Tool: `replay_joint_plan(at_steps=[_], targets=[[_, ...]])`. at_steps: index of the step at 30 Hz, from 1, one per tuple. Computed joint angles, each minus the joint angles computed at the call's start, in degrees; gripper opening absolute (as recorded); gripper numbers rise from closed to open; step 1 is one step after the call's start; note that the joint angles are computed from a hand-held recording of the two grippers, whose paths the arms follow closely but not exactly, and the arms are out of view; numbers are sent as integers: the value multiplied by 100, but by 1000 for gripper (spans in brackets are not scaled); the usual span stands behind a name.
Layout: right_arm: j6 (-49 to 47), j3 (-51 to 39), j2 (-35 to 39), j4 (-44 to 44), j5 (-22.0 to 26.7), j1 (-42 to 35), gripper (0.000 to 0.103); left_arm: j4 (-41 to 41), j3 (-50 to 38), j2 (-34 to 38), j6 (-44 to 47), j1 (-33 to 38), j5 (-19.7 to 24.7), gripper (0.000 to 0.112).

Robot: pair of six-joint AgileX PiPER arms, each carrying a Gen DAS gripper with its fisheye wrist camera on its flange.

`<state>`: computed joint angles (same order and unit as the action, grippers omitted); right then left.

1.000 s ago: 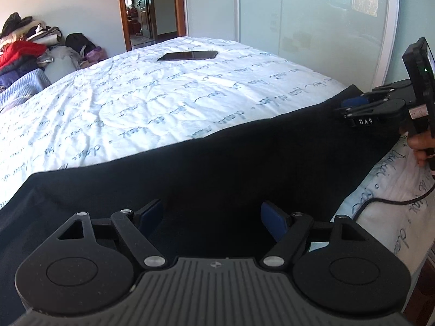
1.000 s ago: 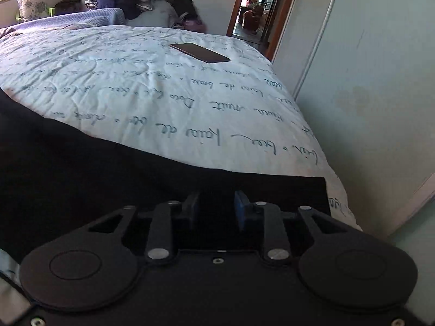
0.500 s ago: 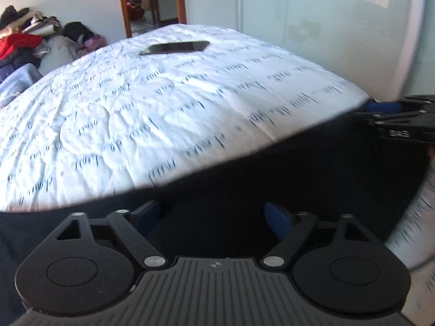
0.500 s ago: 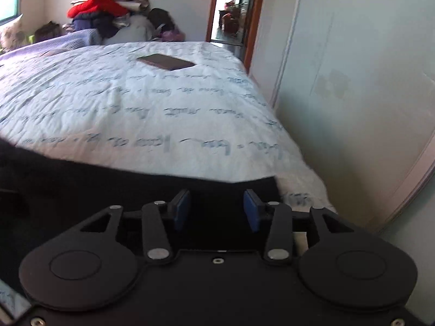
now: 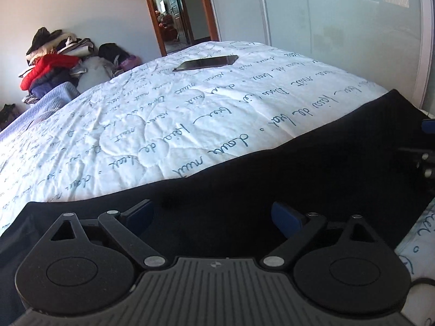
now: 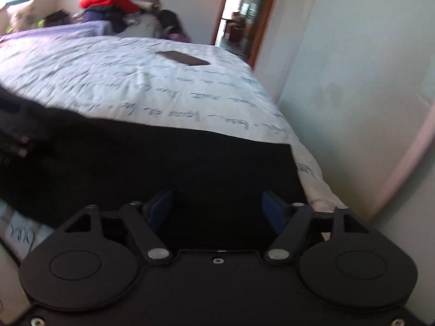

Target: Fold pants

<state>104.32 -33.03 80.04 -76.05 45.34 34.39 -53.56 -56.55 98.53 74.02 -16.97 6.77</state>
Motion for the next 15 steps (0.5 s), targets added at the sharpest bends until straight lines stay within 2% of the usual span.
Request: replay_joint_plan(at_steps=[2,3,5,7,11,13,15], targets=[[215,25,-160,6,236,383,67,327,41,-223,-349,167,387,95],[174,46,-230,6,61,453,67,146,89,-276,-179,234,469,95],[36,28,-114,28,-207,614,66,-79,140,-213,-76,277,464,97],[153,-3,230,-92,13,770,67,183,82,-22,-496,263,420,98],[615,156,95,-222,-158,570,78,-516,147,20,-72,304,309,103],[557,84,134,-59,16,691,81,-914,217,-11,319,308,249,103],[529,-124,164,255,394,906,81,-981,294,-78,357,310,189,103]])
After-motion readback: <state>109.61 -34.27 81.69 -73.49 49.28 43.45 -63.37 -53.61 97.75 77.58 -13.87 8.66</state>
